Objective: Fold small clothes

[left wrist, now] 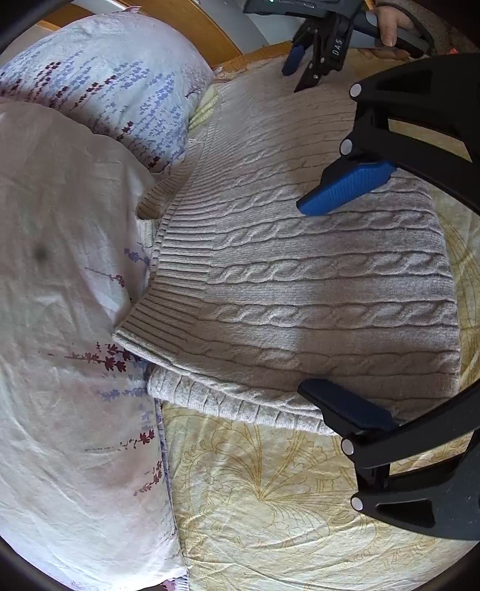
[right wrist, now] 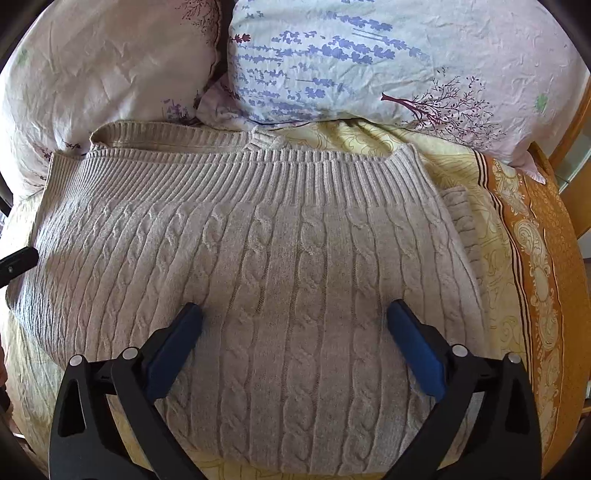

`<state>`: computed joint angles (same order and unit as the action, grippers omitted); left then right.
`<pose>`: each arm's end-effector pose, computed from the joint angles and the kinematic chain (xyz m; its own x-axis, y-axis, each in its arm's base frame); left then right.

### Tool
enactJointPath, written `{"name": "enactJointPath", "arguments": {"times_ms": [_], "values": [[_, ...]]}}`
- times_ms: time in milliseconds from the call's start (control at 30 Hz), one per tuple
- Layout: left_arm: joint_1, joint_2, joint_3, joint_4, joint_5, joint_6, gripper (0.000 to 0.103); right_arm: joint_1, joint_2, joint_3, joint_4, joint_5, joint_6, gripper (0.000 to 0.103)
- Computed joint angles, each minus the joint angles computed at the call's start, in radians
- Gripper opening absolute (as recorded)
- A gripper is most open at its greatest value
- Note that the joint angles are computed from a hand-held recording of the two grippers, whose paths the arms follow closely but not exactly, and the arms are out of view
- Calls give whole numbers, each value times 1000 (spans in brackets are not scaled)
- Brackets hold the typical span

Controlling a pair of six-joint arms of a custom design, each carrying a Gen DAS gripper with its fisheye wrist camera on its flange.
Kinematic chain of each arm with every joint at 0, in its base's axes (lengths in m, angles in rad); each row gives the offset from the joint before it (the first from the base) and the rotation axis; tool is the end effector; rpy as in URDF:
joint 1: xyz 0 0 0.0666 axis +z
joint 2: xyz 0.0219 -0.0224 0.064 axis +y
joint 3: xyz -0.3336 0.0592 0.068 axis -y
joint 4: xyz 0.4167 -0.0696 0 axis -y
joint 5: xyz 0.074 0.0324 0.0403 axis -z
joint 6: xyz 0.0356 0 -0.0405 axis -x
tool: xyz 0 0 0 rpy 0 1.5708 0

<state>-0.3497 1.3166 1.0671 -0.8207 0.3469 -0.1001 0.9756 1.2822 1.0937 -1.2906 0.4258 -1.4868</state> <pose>0.4270 -0.1690 0.2733 -0.7726 0.3818 -0.5073 0.5555 0.7934 -0.2488 0.2429 0.3319 0.2857 -0.7772 0.4708 -0.4175 0.4949 0.8671 0.0567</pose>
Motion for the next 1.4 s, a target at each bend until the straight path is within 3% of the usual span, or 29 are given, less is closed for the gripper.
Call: {"name": "enactJointPath", "arguments": {"times_ms": [67, 133, 267, 467, 633, 867, 1067, 1167, 1267, 1333, 1400], "values": [[23, -9, 2, 23, 23, 32, 90, -5, -1, 0, 2, -9, -1, 102], [38, -12, 7, 47, -8, 52, 90, -10, 8, 8, -6, -17, 0, 102], [75, 37, 60, 24, -16, 62, 94, -26, 27, 34, -32, -30, -11, 102], [93, 140, 151, -63, 15, -22, 95, -30, 32, 46, -9, -9, -25, 102], [88, 199, 200, -116, 44, -67, 95, -34, 76, 90, 4, 9, 21, 102], [82, 200, 192, -87, 88, -58, 95, -43, 124, 131, 26, 41, 48, 102], [115, 193, 189, -105, 143, -93, 95, -47, 185, 178, 0, 41, 78, 102], [110, 190, 185, -110, 168, -93, 94, -41, 174, 160, 26, 54, 78, 102], [108, 192, 181, -115, 223, -65, 89, -34, 174, 156, 34, 71, 75, 102], [113, 196, 180, -118, 259, -39, 78, -31, 175, 154, 37, 78, 72, 102], [127, 211, 185, -138, 332, -4, 57, -26, 173, 154, 35, 83, 66, 102]]}}
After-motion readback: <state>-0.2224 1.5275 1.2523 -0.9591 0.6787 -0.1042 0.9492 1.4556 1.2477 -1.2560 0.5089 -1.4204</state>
